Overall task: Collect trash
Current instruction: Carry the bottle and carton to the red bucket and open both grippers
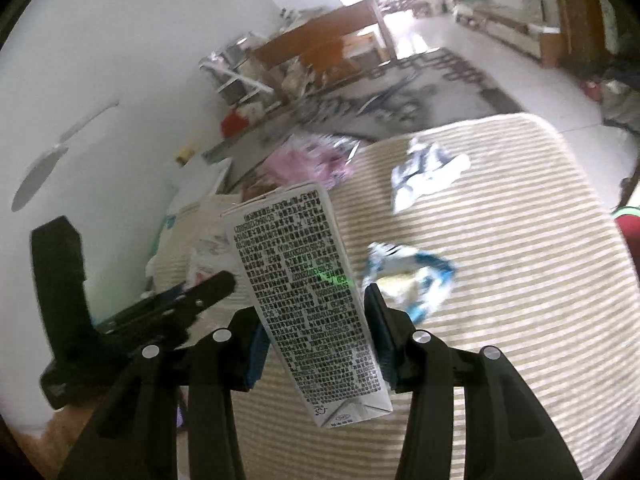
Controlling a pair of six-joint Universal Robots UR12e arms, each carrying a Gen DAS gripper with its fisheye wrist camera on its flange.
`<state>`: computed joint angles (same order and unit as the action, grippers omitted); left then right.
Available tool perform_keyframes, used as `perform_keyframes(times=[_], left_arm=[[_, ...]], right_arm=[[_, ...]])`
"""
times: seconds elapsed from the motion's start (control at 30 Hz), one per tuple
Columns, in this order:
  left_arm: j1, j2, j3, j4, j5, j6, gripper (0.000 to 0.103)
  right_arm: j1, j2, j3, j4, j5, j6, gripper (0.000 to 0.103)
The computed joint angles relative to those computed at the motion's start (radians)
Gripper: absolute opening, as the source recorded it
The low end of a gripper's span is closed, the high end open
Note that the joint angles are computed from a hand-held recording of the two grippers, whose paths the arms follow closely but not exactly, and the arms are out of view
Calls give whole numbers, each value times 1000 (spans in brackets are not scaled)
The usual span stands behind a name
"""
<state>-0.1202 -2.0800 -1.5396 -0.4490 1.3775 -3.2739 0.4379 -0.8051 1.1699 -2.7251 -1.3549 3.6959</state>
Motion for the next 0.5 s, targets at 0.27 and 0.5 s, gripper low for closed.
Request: perform_keyframes(times=[0.27,0.5], left_arm=[[-23,4,6,23,-14,13,50],[-32,9,0,27,-2,6,50]], right_arm=[[-1,-31,56,-33,-17,26,44],[-5,-56,96,-72,-39,13,44]])
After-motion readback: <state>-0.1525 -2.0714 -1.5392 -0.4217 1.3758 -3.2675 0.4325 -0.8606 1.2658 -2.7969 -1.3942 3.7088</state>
